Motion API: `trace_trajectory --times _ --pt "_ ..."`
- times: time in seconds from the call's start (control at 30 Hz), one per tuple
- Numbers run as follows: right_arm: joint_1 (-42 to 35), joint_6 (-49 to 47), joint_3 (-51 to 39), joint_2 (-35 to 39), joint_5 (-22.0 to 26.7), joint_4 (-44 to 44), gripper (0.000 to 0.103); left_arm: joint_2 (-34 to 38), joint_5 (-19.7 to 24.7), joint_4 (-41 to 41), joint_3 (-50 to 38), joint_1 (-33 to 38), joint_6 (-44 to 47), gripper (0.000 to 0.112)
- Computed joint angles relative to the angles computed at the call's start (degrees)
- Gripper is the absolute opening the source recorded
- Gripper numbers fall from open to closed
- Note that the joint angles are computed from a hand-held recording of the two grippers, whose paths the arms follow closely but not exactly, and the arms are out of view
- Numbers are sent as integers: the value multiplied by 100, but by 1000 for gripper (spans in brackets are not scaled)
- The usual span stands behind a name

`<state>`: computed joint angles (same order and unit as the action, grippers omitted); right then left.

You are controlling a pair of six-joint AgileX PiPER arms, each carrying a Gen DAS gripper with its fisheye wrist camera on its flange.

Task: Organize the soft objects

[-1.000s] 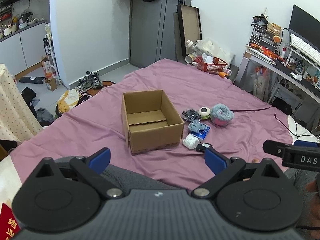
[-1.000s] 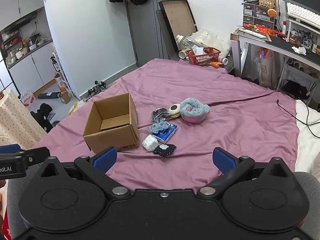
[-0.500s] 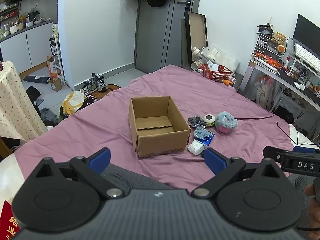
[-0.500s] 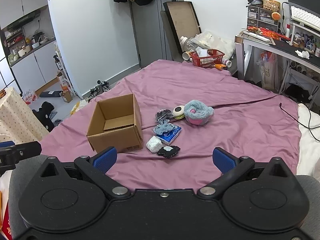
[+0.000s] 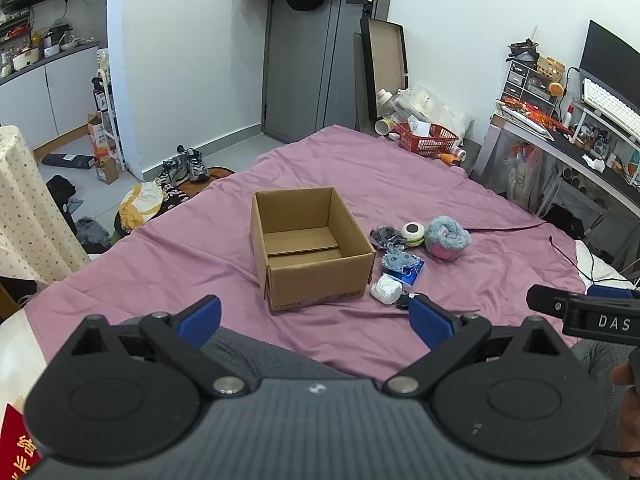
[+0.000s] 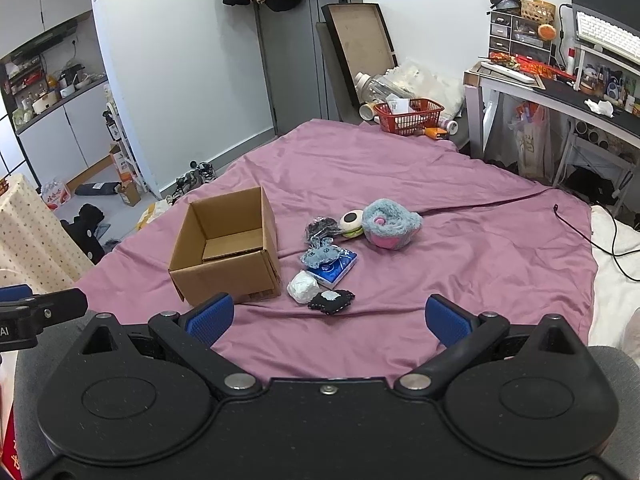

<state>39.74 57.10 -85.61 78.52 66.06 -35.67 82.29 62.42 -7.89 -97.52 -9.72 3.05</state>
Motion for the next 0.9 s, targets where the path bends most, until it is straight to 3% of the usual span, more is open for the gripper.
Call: trace_trajectory --times 0.37,0.9 --pt "-81 -4 49 -41 -31 17 103 17 -17 8 16 -28 5 100" --pt "-778 -695 211 9 -678 758 103 423 -138 349 -207 -309 -368 100"
